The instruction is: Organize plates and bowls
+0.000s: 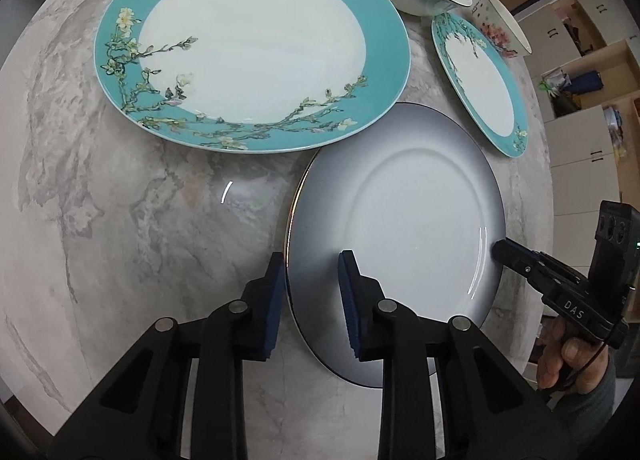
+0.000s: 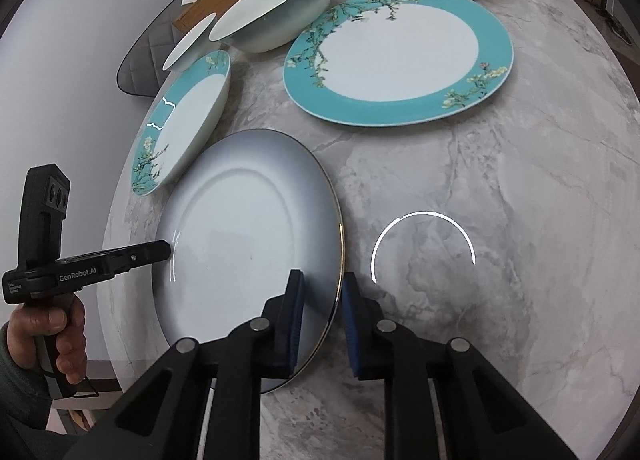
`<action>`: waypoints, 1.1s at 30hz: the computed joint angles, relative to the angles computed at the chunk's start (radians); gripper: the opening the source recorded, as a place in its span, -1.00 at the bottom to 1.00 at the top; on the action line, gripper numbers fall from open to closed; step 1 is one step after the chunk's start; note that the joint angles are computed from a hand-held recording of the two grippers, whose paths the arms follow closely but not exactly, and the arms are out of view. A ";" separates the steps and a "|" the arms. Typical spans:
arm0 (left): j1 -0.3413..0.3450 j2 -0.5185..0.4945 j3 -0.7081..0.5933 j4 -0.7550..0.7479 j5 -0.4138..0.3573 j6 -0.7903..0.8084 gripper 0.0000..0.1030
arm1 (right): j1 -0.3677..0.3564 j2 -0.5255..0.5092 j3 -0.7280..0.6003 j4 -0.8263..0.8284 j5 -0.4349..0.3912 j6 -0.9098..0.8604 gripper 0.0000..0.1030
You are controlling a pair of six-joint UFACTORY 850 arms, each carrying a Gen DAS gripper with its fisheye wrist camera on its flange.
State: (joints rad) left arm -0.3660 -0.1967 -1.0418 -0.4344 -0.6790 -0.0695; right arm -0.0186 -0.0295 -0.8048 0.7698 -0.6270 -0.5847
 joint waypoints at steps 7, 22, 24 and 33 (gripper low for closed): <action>0.040 0.009 0.016 -0.108 -0.027 0.161 -0.61 | -0.073 0.001 0.027 0.155 -0.091 -0.127 -0.69; 0.142 -0.008 0.051 -0.364 -0.117 0.405 -0.75 | -0.143 -0.014 0.052 0.315 -0.195 -0.233 -0.75; 0.144 -0.007 0.054 -0.369 -0.121 0.410 -0.76 | -0.154 -0.011 0.058 0.323 -0.206 -0.229 -0.75; 0.127 -0.005 0.050 -0.380 -0.114 0.418 -0.77 | -0.154 0.006 0.069 0.312 -0.202 -0.206 -0.75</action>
State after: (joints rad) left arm -0.2387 -0.2018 -0.9922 -0.8147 -0.7926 0.3487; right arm -0.1727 -0.0236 -0.7359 1.0816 -0.8292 -0.7902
